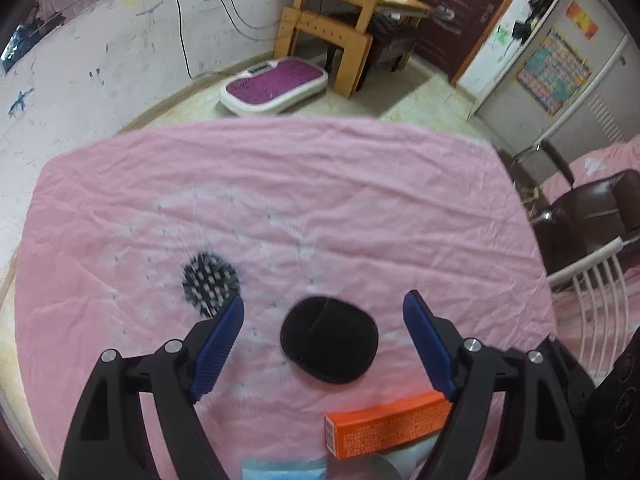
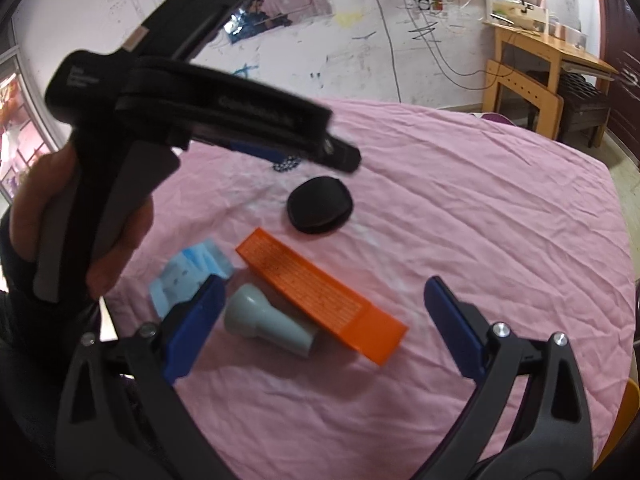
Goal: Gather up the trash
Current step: 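Move both open grippers back over the remaining trash, then grasp the black round lid with the left gripper while the right grasps the orange box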
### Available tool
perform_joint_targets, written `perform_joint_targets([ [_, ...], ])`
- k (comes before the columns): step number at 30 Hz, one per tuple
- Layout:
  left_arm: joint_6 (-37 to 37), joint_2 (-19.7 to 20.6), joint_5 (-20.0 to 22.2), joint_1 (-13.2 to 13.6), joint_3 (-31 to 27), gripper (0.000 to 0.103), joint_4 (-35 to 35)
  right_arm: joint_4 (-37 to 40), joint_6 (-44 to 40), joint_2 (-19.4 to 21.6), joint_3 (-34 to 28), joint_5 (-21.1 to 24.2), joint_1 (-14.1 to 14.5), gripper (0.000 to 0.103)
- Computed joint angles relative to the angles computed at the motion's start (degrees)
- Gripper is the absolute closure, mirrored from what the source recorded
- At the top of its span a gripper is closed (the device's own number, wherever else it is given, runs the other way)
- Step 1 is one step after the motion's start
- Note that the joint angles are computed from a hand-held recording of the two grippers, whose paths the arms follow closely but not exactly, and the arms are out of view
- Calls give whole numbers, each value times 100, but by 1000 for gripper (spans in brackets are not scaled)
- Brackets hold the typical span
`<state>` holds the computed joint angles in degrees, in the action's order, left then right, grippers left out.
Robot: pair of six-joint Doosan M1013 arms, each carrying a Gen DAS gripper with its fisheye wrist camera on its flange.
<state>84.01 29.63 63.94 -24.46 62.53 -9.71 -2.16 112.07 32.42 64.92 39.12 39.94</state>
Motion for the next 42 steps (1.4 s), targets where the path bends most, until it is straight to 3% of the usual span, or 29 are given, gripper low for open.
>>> perform_joint_targets([
  [7,-78,11,195,-36,48,25,-66,-153,-91,71,-106,94,41,6],
  [12,-286,33,256,-178,33,26,348,-116,-135,49,-50,34,27,6],
  [13,-310,23,220,-192,46,29,364,-115,-148,39,-32,18,25,6],
  [15,-465,-12,150,-261,81,56,641,-108,-192,18,3,-18,11,6],
  [19,-266,-4,188,-181,47,79,150,11,-275,-7,55,-77,-50,6],
  [24,-232,17,162,-52,32,80,-347,177,-471,7,17,-30,-118,6],
  [31,-375,-209,-329,57,150,80,-245,338,-784,130,-261,201,-116,6],
  [36,-349,-349,-549,191,266,80,-317,158,-763,395,-758,666,-44,6],
  [38,-283,-375,-582,248,308,80,-440,62,-635,538,-1003,980,-41,9],
  [39,-252,-386,-595,275,330,80,-484,-25,-566,608,-1121,1140,-34,23],
  [40,-220,-401,-616,305,363,80,-536,-86,-501,672,-1226,1282,-28,43],
  [42,-160,-414,-631,352,406,80,-622,-117,-480,740,-1345,1406,-30,53],
])
